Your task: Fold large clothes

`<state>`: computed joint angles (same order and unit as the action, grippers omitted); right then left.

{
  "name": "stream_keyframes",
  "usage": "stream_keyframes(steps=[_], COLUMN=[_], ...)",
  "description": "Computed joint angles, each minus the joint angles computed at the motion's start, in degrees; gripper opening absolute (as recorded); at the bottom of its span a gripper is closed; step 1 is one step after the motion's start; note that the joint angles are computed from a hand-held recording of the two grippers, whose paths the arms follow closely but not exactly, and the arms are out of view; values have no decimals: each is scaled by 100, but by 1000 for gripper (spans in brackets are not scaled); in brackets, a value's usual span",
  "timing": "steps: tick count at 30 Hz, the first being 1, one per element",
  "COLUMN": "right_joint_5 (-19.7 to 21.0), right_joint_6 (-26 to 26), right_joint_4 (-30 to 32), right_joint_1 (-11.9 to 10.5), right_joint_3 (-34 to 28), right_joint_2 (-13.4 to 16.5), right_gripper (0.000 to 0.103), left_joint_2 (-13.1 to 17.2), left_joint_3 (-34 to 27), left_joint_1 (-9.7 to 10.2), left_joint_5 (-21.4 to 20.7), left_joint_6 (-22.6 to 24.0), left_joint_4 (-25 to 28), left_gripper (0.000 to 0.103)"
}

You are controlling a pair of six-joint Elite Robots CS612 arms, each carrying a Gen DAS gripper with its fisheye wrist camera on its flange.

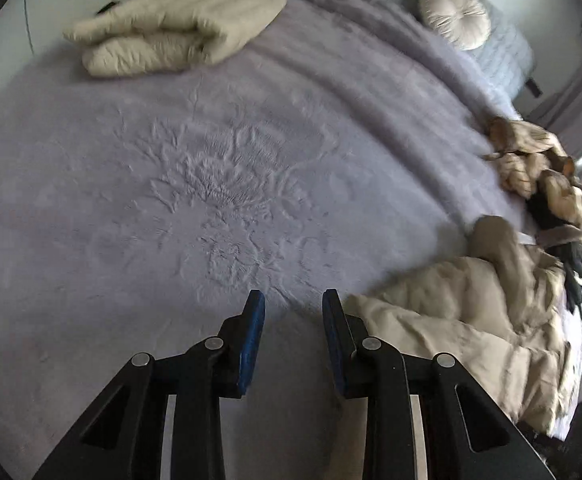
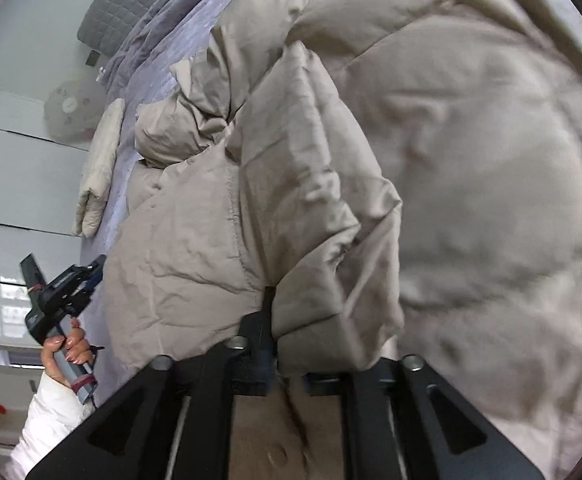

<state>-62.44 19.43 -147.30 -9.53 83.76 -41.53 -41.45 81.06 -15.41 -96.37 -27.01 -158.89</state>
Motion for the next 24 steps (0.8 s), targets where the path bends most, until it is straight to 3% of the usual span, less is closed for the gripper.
stream_keyframes(steps=[2,4,5,8,11,13,15,19,22,24], right_joint_5=[-369,-749,-846,-886,-883,-1163,-1198,-691,-1016,-1164], right_joint_6=[-67,-2,34,-372,-852,-1041,-891,-392,-708,-764], right_joint_4=[-105,-351,-552,-791,-322,-250,-354,-465,-453,-393], right_joint_1=[-8,-30,-42,-2,142,215,188,22,13,-47], right_joint_3=[162,376,492,526,196,96,-34,-119,46,216], right_joint_2=[-186,-373,-450,-482,-253,-108,83,206,14,-158], right_gripper=[52,53,51,19,13,10,0,0,0,6], left_joint_2=[-214,-369,-447,-536,-469,-353,-277,-226,-264,-348], left_joint_3=[247,419,522,733,770,763,719,712,689,678], left_joint_1=[-66,-164,-225,-465,-674,-708,-709,-766,-773,-776], left_joint_5=[-14,-6,26,243,771,847,854,1045,1081,1131], left_joint_6=[271,562,728,992,906,624,463,441,336,316], left_joint_4=[-104,-91,-84,-56,176,172,149,105,255,388], left_gripper=[32,32,32,32,32,32,32,32,32,32])
